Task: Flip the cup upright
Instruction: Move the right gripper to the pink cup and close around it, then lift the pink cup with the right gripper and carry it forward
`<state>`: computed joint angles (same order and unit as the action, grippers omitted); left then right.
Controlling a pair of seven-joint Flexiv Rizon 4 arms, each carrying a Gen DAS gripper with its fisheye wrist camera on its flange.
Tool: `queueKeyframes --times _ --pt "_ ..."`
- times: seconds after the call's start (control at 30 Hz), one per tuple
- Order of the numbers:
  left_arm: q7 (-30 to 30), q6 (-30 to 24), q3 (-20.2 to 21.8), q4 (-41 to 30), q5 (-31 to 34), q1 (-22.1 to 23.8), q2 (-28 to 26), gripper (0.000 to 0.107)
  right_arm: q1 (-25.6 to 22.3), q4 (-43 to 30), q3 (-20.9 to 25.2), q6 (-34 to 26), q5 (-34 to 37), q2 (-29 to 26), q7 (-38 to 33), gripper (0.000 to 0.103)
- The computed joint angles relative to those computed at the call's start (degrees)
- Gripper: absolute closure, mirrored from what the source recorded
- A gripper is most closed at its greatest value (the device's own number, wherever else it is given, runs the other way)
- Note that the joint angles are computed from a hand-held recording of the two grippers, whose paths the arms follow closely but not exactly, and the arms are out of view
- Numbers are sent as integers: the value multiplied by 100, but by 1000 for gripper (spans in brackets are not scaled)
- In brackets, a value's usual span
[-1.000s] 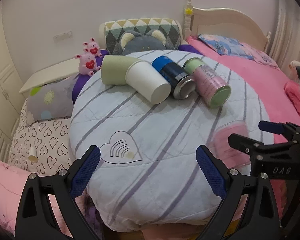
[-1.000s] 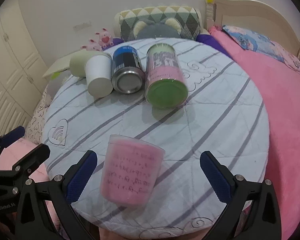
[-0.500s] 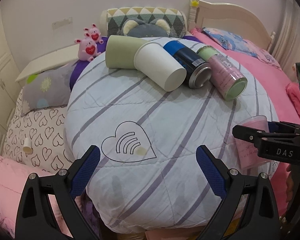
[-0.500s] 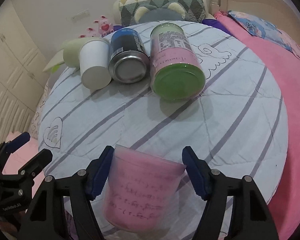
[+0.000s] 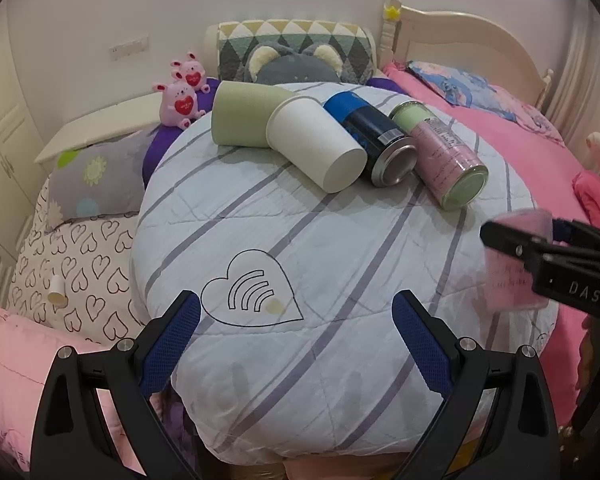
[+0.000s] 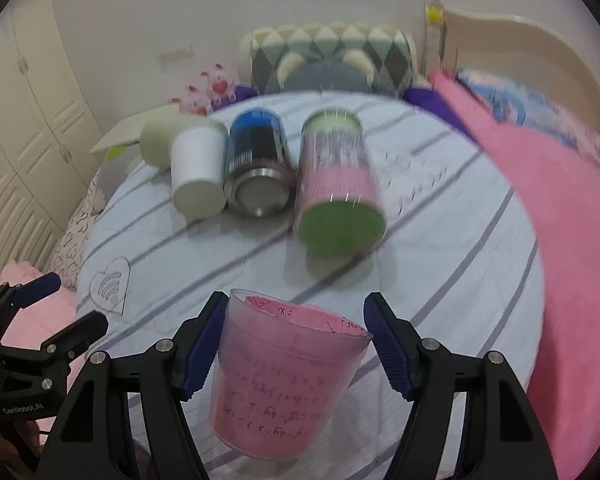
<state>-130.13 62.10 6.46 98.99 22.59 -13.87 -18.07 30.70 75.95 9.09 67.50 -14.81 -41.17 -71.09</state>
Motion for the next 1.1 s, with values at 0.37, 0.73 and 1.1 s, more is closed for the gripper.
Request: queueKeyframes --times 0.37,0.73,1.1 --pt "-415 -224 16 -36 153 -113 35 9 -226 823 87 2019 -40 -47 -304 32" --pt "-928 -359 -20 72 426 -178 153 9 713 1933 -1330 3724 -28 186 -179 32" --pt "-1366 -403 -109 133 745 -253 269 9 2031 2502 -2580 5059 1415 119 -1589 32"
